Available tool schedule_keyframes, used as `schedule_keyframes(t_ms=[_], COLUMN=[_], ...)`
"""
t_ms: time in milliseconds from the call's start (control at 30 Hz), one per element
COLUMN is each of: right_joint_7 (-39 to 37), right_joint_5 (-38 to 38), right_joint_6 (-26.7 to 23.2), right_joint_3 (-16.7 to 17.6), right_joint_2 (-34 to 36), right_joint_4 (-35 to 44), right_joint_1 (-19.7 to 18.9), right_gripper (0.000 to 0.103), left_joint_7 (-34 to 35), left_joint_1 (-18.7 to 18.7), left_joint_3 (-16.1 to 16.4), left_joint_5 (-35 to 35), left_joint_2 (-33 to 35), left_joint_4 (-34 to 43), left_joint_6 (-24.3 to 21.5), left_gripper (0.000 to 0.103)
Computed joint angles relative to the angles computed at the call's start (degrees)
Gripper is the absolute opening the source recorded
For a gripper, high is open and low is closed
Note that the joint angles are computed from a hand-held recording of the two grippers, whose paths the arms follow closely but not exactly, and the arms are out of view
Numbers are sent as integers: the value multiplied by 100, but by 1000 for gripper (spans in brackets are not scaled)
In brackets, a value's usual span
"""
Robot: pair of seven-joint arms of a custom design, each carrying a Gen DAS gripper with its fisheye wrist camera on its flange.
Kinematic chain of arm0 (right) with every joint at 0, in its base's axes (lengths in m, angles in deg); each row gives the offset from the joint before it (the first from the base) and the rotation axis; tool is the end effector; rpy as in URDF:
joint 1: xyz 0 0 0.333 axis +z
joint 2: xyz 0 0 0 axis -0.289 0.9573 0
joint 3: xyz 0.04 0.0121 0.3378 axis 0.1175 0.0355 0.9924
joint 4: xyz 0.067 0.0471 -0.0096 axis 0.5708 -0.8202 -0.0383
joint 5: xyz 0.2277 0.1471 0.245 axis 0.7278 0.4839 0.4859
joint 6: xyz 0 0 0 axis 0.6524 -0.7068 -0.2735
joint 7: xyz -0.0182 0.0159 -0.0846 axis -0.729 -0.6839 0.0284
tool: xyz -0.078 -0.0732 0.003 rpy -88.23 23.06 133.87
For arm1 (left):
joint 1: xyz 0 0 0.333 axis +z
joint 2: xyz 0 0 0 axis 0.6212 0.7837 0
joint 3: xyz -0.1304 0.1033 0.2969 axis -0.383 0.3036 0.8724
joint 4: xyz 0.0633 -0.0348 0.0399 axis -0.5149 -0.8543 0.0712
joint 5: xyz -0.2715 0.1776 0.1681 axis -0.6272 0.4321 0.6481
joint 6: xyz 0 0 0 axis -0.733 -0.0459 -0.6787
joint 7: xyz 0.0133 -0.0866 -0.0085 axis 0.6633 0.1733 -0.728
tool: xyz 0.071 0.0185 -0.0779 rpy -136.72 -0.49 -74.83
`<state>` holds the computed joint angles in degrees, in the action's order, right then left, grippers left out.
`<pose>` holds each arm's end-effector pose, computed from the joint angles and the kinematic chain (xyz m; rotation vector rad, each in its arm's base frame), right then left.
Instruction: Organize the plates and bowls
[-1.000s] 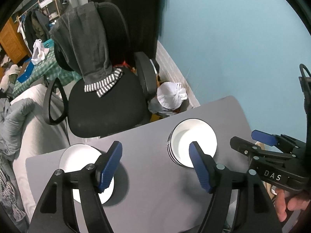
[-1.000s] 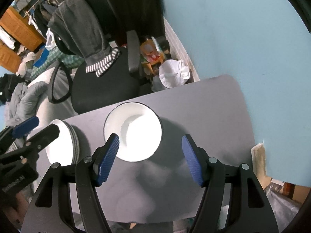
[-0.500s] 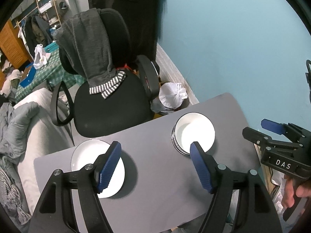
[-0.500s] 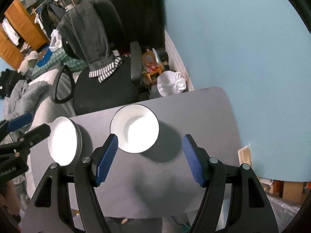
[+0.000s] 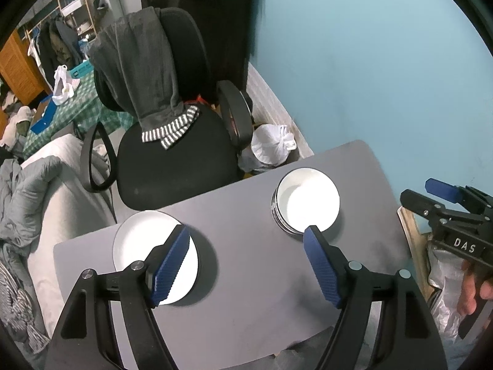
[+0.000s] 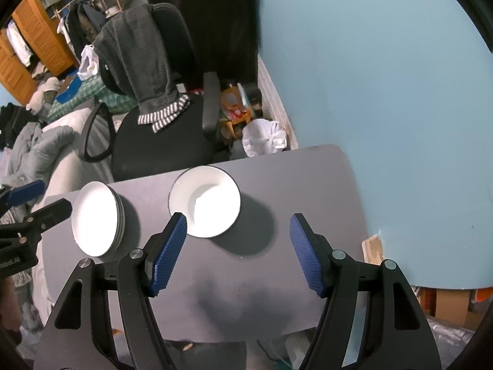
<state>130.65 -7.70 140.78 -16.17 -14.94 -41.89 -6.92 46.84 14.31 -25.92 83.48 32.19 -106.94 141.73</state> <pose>0.4948 0.1162 0.7064 -2.2952 1.5745 -0.2162 0.4426 -0.3587 0.6815 -2.1750 1.8755 -0.4365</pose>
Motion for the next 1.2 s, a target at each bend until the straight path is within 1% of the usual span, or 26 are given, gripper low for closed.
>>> schedule_keyframes(t_ms=[300,567,800,900,1000,1100,1200], right_joint_7=[-177,-487,-863,-942,-1022,-1101,-1131], right_joint_5=[20,141,434,556,707,887,1061], right_joint_6=[-171,-311,-460,-613,-754,-874,-1045], right_joint_3=[-122,-203,-263,-281,-295,-297,-290], right_joint_2=[127,367,672,845,1023,1226,1457], right_joint_4=[83,295,479,582,692,792,932], right_joint_1=[-128,-221,-288,-321,-357,-390,-421], right_gripper=[68,68,69,69,69,69,69], left_joint_7=[-164,-336,-523,-581,-703,-868,-983], left_joint_1=[-41,-172,-234,-231,-164,-64,-9], left_joint_3=[5,32,76,88,114,141,155], left_joint_5=[-123,-23,-50,-114,-263,-421,-468], left_joint_2=[238,606,808,851,810,745,796], left_joint_4=[170,630,791,745,518,202,109], left_joint_6=[-152,-362,-315,-216,27,424,536], left_gripper=[78,78,78,78,78,78,78])
